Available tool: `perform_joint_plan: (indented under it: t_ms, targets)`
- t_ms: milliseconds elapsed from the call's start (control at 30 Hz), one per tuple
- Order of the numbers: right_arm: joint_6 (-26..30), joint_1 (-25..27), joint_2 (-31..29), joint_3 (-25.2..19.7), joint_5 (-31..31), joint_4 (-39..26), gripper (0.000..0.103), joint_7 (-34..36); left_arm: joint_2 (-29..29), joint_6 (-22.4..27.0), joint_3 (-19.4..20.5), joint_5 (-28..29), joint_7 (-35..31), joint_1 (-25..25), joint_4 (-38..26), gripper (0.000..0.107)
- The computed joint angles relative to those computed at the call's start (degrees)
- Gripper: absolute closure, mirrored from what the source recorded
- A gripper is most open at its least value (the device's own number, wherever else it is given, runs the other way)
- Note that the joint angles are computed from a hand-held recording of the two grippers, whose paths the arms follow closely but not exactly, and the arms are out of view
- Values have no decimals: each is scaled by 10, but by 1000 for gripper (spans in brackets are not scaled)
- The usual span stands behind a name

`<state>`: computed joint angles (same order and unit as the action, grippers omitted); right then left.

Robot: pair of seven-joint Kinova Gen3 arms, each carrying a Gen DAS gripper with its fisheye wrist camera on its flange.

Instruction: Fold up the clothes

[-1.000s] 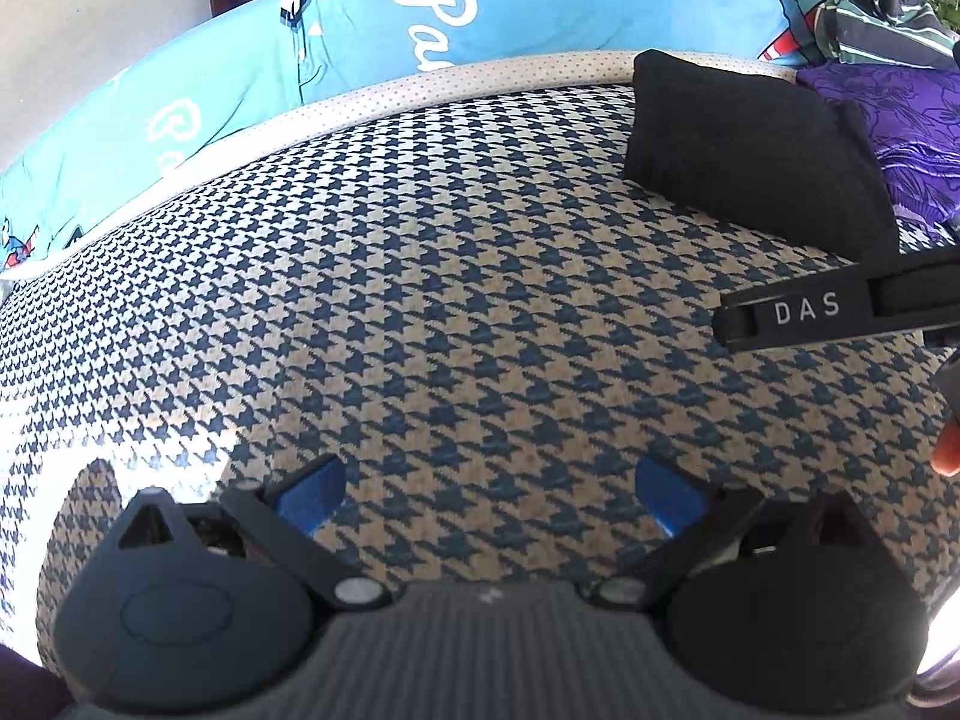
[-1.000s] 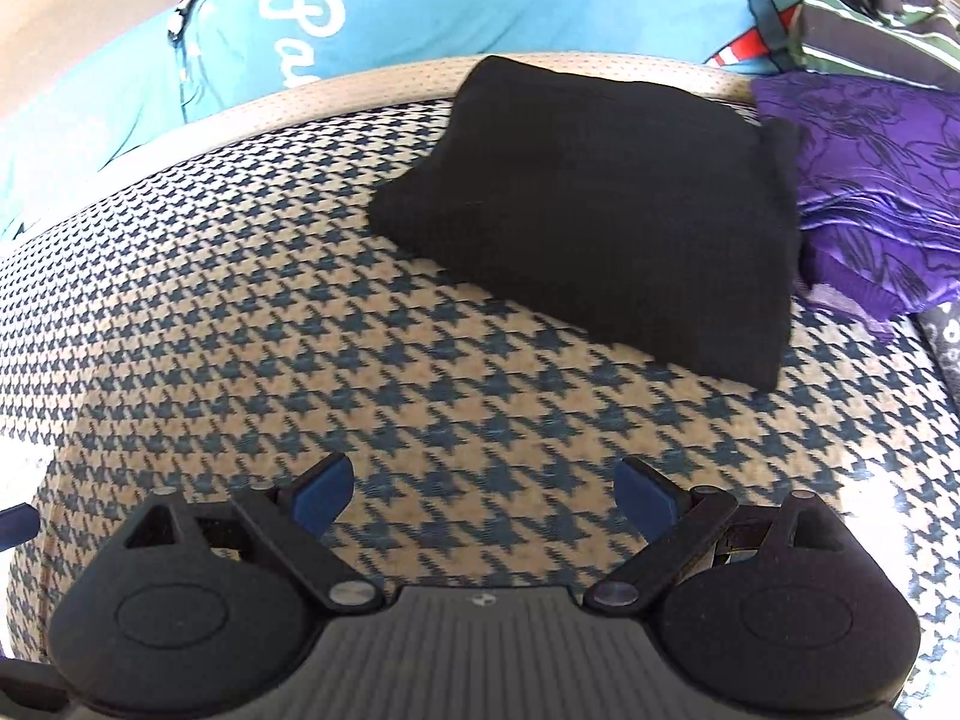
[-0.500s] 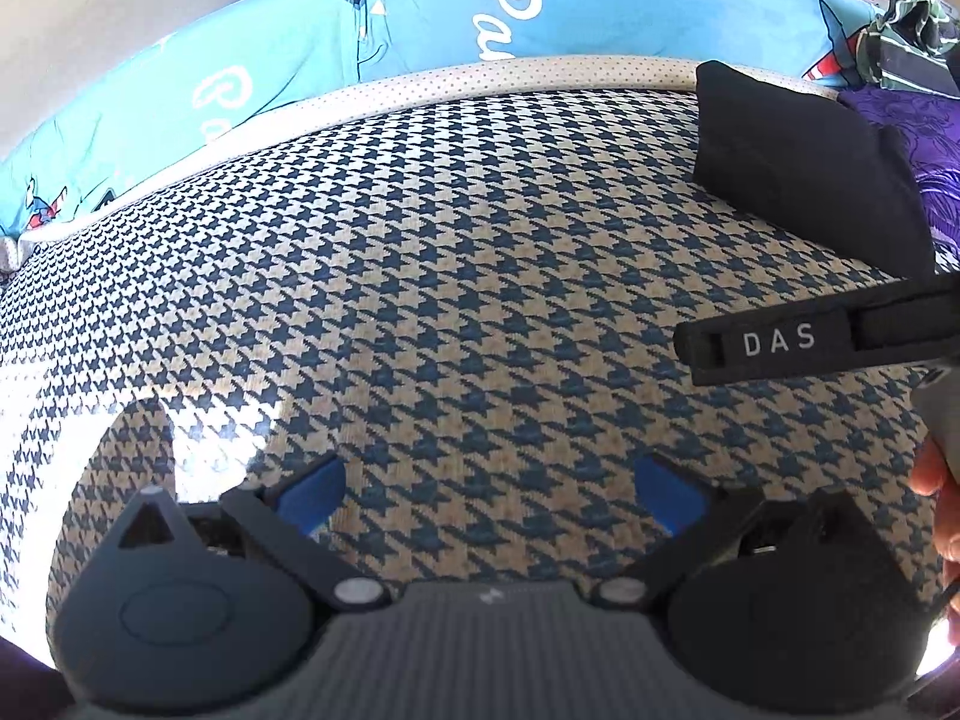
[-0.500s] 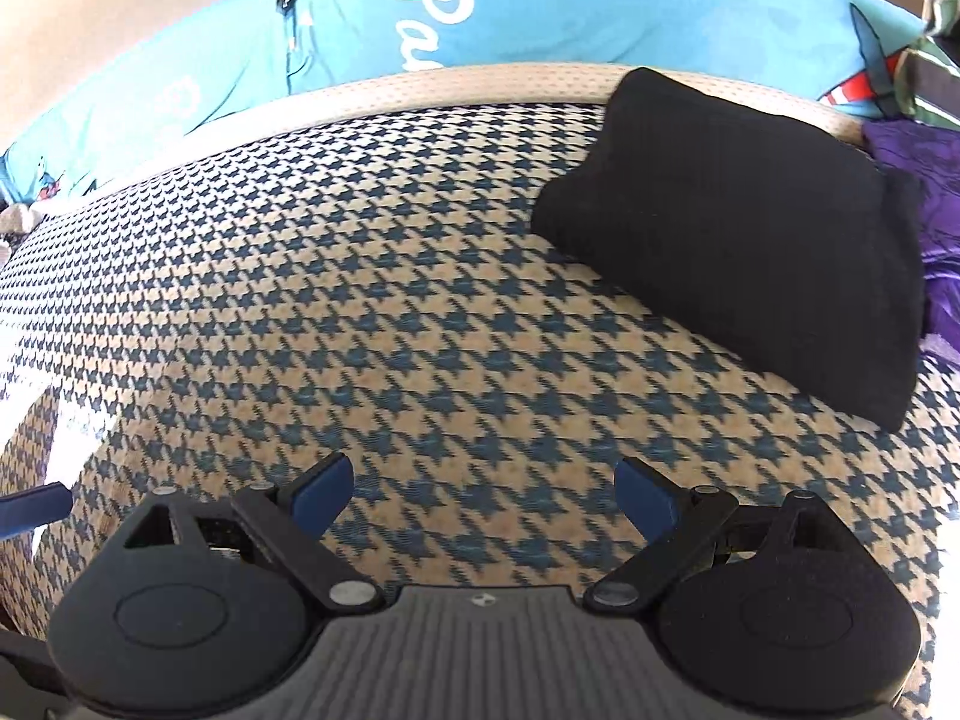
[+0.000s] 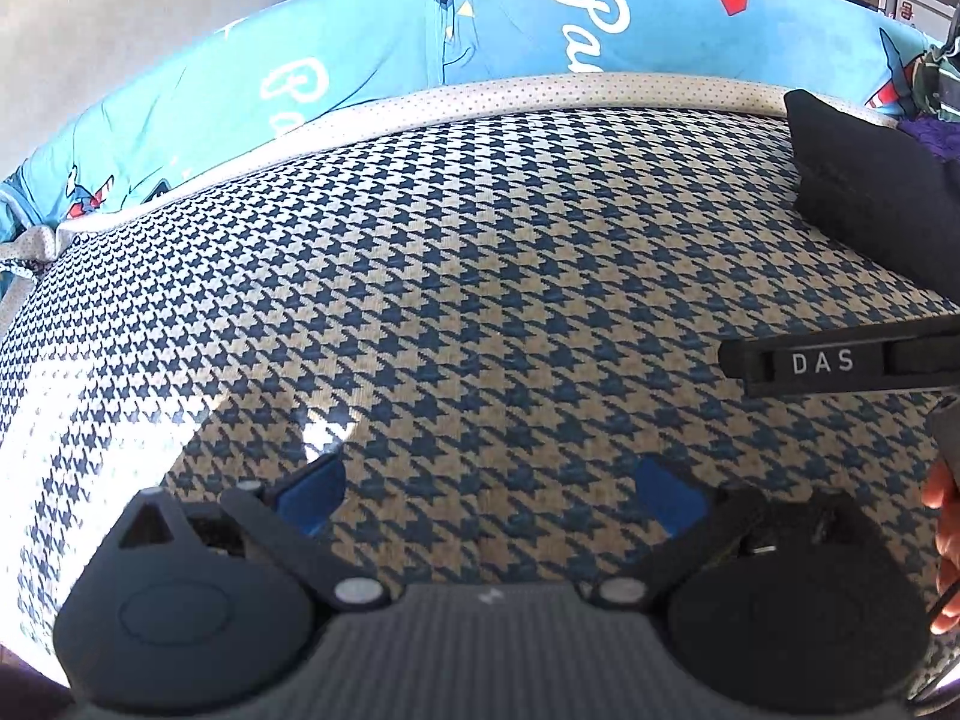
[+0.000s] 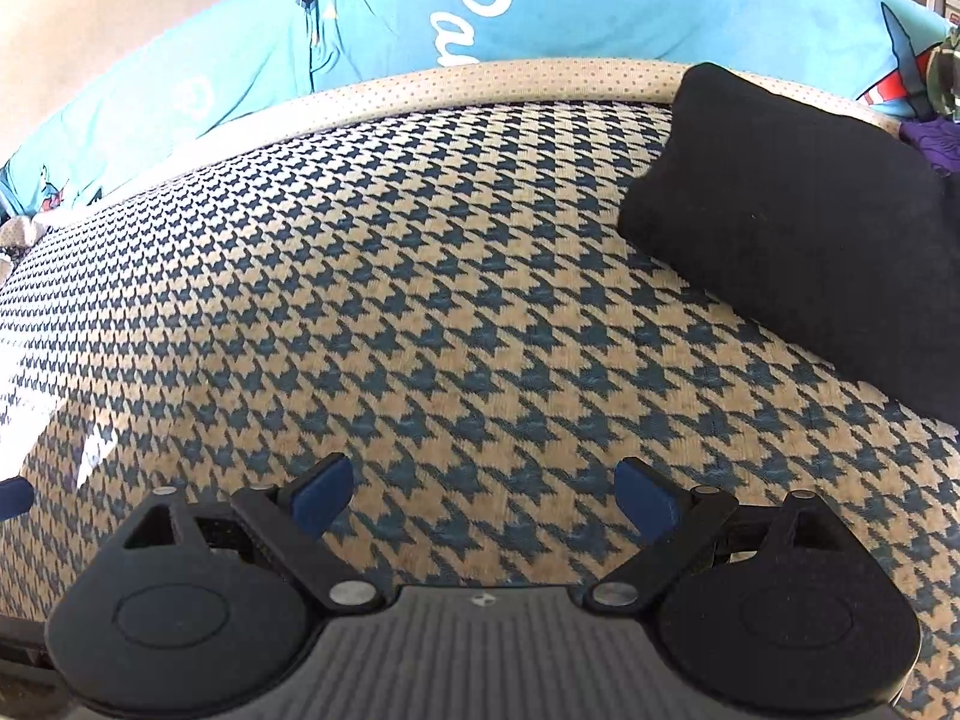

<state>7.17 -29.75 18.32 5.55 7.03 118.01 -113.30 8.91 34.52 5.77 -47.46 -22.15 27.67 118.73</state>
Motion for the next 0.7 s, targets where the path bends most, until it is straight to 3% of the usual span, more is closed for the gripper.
perform_joint_plan:
  t_ms: [300, 433, 700]
  targets:
    - [-5, -132, 21, 107, 38, -14, 5, -53, 12, -28, -21, 40, -81, -47, -21, 5]
    - [-13, -172, 26, 137, 47, -15, 3, -74, 25, -24, -36, 27, -85, -45, -31, 5]
    - [-55, -264, 47, 221, 35, -5, 2, -88, 39, -45, -60, 56, -93, -59, -31, 5]
